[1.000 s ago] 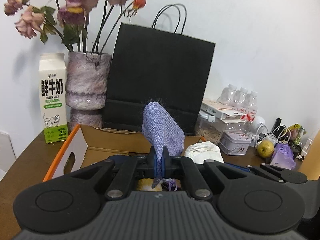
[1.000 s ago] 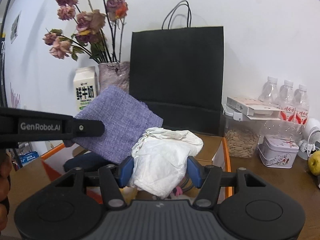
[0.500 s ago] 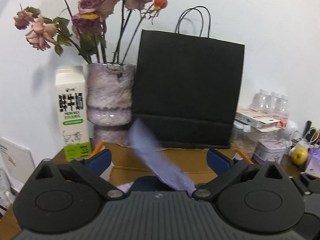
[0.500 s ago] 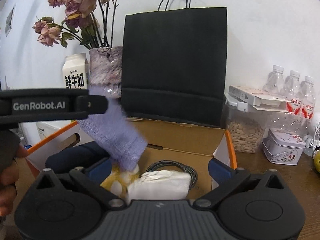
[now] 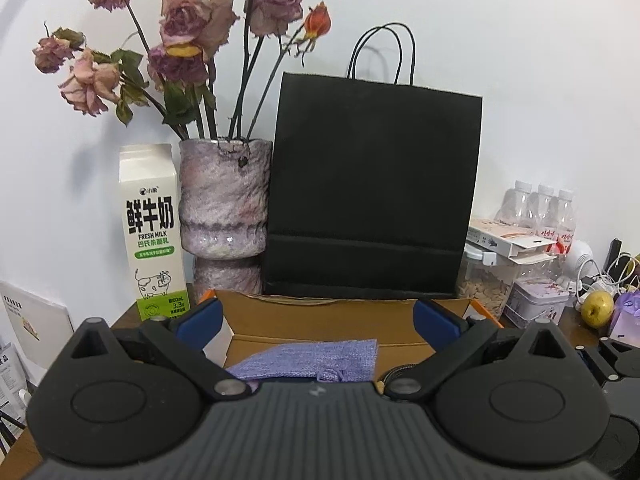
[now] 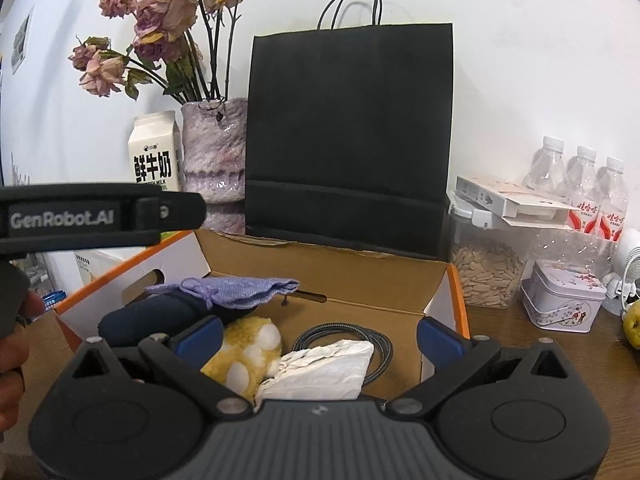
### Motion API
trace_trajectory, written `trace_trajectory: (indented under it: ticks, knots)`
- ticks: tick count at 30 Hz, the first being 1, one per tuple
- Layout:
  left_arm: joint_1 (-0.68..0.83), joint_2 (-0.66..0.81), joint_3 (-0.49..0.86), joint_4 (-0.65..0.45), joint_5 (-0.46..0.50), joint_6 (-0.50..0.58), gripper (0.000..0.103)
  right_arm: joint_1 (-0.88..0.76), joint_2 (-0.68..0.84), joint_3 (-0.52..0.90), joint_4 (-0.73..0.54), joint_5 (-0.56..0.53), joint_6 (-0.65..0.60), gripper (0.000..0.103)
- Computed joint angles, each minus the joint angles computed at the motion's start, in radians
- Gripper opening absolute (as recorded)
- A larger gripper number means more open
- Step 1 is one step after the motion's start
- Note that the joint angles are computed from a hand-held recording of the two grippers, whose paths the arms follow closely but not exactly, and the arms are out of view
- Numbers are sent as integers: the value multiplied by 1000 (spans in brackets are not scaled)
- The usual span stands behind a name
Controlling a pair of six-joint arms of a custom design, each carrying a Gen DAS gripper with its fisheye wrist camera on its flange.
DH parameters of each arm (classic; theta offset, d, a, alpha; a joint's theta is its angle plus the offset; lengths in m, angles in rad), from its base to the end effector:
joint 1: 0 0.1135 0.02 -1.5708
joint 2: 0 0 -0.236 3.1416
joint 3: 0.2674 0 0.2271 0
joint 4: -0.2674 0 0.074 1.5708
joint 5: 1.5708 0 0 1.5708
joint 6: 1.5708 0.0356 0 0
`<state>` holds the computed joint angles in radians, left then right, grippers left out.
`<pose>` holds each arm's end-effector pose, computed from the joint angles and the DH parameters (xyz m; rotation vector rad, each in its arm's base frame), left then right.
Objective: Organize objects
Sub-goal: 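Open both tools to drop the pouch and cloth into the box, then move both tools back from the box toward the red brooch and cream block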
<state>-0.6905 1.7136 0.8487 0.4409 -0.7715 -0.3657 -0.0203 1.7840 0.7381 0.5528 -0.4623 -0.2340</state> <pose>0.2718 -0.1924 0.1784 -0.1757 1.8622 0.0459 0.3251 0.0093 0.1346 -0.4938 1.9613 0.3157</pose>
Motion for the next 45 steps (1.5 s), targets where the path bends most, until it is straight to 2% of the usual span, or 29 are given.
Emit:
trace_trajectory:
  ticks: [15,24,34,45]
  knots:
    - [-88,-147,-105,-71,-100,-69,103,-24,-153,-123,-21,-45,-41,103]
    - [-198,-251,-165,-174,-191,-152,103,-77,-302,-246,-54,-99,-79,103]
    - [-374,-333,-186,-421,-323,-358,103,-162,-530,-399,-155,-180,-143,103]
    - [-527,-330,-172,-768,-420,-730,103,-242,-766,-522,-311,-256,-220,103]
